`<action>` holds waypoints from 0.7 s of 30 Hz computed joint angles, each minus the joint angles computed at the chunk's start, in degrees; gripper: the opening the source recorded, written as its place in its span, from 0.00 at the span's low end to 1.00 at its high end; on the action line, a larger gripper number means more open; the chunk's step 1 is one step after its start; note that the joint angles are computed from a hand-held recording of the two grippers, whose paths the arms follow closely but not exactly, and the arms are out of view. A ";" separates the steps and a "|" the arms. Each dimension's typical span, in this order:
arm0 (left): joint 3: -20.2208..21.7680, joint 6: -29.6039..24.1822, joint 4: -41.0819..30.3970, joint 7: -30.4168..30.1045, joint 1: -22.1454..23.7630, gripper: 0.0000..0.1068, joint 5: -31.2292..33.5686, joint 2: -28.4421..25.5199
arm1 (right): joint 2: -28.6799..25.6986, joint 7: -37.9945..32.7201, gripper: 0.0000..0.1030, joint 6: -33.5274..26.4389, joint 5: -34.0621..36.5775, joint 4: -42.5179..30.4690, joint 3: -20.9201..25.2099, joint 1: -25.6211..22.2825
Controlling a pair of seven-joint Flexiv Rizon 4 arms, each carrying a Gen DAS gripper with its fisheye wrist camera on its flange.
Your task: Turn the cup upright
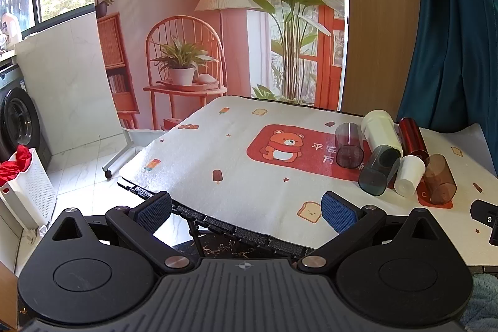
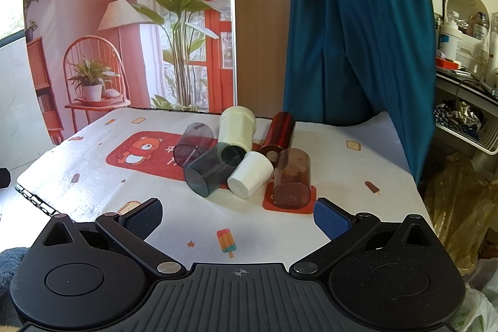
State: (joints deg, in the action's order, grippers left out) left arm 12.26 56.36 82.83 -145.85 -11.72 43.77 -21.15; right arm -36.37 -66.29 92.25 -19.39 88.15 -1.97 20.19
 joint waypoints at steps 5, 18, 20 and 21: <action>-0.05 0.14 0.12 0.11 0.18 0.96 -0.25 0.01 | 0.00 -0.03 1.00 -0.05 0.08 -0.04 -0.04 0.04; -0.27 -0.59 0.12 -0.09 0.36 0.96 -0.84 0.29 | 0.01 0.64 1.00 0.60 0.08 0.43 -1.22 0.89; -0.28 -0.60 0.11 -0.08 0.38 0.96 -0.86 0.29 | 0.02 0.64 1.00 0.63 0.08 0.45 -1.19 0.87; -0.28 -0.60 0.11 -0.08 0.38 0.96 -0.86 0.29 | -0.01 0.65 1.00 0.70 0.06 0.47 -1.28 0.93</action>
